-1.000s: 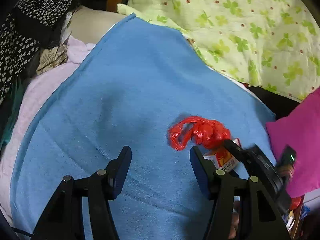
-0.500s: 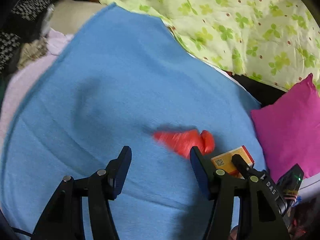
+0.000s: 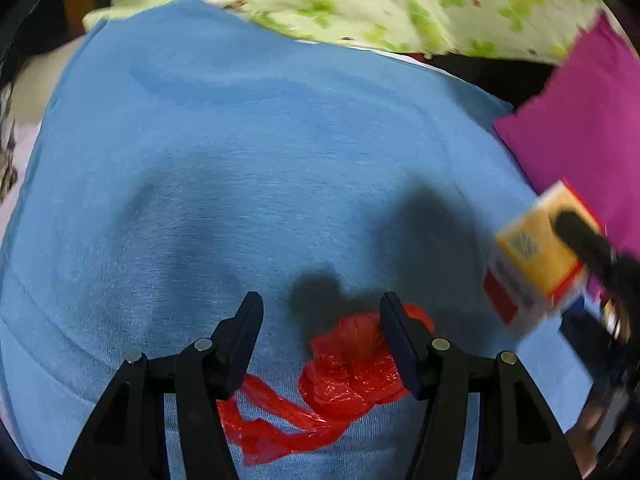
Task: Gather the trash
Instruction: 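Grasp the red plastic bag with the left tool while the right tool grasps the medicine box, then lift both held items off the blanket and carry them over the red basket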
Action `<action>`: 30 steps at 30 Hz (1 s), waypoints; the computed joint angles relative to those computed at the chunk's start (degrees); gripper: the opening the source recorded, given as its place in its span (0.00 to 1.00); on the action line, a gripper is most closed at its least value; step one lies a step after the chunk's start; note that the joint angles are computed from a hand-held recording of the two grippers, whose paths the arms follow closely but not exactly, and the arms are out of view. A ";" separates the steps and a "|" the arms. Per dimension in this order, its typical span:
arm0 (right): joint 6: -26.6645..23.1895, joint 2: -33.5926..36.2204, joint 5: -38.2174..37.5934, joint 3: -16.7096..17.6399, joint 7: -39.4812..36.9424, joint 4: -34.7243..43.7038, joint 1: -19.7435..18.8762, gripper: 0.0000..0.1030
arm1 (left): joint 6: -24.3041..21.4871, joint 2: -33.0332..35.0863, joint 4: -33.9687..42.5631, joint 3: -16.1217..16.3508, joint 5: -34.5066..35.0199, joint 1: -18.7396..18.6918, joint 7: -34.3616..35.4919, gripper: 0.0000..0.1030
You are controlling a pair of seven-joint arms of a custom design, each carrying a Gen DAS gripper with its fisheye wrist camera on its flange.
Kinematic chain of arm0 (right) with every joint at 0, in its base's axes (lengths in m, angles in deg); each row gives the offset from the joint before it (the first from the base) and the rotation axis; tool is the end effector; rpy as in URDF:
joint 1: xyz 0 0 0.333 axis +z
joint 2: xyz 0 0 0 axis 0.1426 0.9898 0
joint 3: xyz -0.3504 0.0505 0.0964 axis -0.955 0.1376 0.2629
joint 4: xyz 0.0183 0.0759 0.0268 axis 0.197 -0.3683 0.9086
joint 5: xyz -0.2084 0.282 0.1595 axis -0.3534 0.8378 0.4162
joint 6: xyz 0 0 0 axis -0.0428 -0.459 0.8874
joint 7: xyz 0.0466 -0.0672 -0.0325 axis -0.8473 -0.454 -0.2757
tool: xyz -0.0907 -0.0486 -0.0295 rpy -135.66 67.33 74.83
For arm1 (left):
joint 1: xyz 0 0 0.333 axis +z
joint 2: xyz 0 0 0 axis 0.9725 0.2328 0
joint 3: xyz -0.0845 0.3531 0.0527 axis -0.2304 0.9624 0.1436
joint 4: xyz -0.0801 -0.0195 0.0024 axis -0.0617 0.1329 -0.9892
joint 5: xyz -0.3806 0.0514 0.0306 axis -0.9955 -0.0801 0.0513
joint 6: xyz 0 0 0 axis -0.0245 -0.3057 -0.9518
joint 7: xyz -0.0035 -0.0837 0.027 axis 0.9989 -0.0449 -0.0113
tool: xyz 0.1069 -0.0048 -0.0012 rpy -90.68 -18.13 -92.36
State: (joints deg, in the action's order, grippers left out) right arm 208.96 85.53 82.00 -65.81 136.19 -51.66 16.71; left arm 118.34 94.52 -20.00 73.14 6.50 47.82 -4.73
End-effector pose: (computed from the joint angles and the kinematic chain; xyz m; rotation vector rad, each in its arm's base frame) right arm 0.6148 0.1625 0.5005 -1.6686 1.4248 0.4461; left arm 0.4907 -0.4257 0.5202 -2.4854 1.2732 -0.5401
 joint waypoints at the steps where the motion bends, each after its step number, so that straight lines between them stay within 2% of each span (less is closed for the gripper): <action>1: 0.16 0.12 0.13 -0.09 0.13 0.11 -0.09 0.51 | 0.71 0.04 -0.06 -0.14 -0.22 0.03 0.23 0.60; 4: -0.65 0.71 0.49 -0.41 0.75 0.47 -0.82 0.51 | 5.19 0.12 -0.70 -0.85 -2.23 0.49 2.60 0.60; 7: -0.59 1.17 0.54 -0.48 1.30 0.97 -1.24 0.51 | 2.84 0.82 1.36 -0.74 -0.84 -1.21 3.00 0.60; 10: -0.34 1.31 0.76 -0.43 1.46 1.08 -1.55 0.51 | 5.12 -0.59 0.12 -0.45 0.21 -1.50 1.07 0.60; 11: -0.30 1.31 0.92 -0.37 1.44 1.06 -1.61 0.51 | 5.59 -0.62 0.26 -0.47 0.52 -1.62 0.39 0.62; 13: -0.42 1.38 1.03 -0.33 1.39 1.12 -1.75 0.51 | 6.93 -1.15 -0.20 -0.52 0.95 -1.56 -0.08 0.78; 18: -1.52 1.97 1.01 -0.24 1.61 1.63 -2.09 0.51 | 4.96 0.97 2.21 -1.15 -1.18 -1.80 3.88 0.78; 20: -1.76 2.06 1.06 -0.21 1.60 1.72 -2.19 0.51 | 0.11 2.66 4.63 -1.27 -2.00 -2.65 6.03 0.78; 21: -1.25 1.88 1.08 -0.18 1.59 1.50 -2.09 0.51 | -3.74 3.77 6.37 -1.19 -2.04 -3.42 6.86 0.78; 23: -1.04 1.74 1.10 -0.17 1.40 1.37 -2.07 0.51 | -7.15 4.79 7.56 -0.84 -0.51 -4.91 6.98 0.78; 25: -1.31 1.69 1.28 -0.14 1.24 1.36 -2.12 0.51 | -7.34 4.32 6.31 -0.43 0.68 -5.73 4.68 0.64; 27: -0.87 1.34 1.43 -0.09 0.81 1.07 -1.97 0.51 | -7.15 2.88 4.46 0.25 3.72 -6.67 -0.38 0.61; 30: -1.17 0.90 2.13 0.02 -0.35 0.83 -1.88 0.51 | -9.36 1.67 4.71 -0.11 7.32 -7.50 -2.92 0.58</action>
State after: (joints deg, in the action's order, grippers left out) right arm 207.79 86.43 84.13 -65.79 135.84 -50.82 14.83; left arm 108.98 96.19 -15.29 73.03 13.81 40.32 -7.65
